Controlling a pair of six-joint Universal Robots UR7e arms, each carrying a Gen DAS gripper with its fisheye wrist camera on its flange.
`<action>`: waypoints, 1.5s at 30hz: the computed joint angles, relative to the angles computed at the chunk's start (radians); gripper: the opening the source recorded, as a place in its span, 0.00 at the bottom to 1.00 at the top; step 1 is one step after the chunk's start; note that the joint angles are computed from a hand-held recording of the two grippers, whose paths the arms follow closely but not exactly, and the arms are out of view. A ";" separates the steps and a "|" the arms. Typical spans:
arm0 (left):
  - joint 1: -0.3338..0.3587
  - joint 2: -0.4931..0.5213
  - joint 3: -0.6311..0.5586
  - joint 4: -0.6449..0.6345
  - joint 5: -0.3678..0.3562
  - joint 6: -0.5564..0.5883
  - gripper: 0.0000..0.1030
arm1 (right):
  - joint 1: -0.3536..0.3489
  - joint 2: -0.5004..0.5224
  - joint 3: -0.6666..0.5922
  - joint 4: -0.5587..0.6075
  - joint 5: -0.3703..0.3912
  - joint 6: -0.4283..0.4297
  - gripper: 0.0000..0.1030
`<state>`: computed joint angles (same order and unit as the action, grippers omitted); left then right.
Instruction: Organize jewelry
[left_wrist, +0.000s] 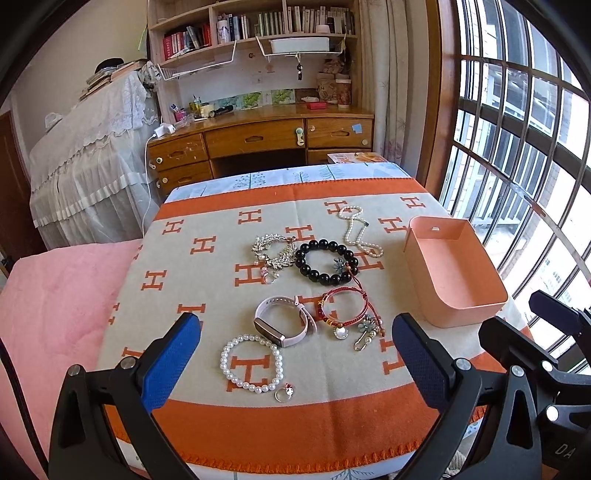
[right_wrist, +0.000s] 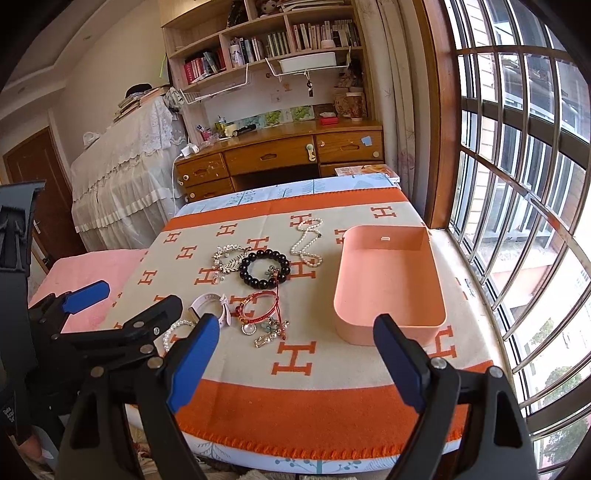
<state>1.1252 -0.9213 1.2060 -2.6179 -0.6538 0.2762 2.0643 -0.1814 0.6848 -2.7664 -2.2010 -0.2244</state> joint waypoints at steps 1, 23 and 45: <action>0.001 0.002 -0.004 0.005 0.001 -0.003 0.99 | 0.000 0.004 -0.008 0.008 0.000 0.000 0.84; 0.020 0.039 -0.074 0.066 0.017 -0.042 0.99 | -0.011 0.075 -0.150 0.120 0.013 -0.004 0.84; 0.024 0.040 -0.073 0.064 0.017 -0.041 0.99 | -0.011 0.084 -0.165 0.123 0.010 -0.013 0.84</action>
<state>1.1496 -0.8810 1.1329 -2.5543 -0.6371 0.2354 2.0530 -0.0978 0.5199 -2.6436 -2.1908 -0.2371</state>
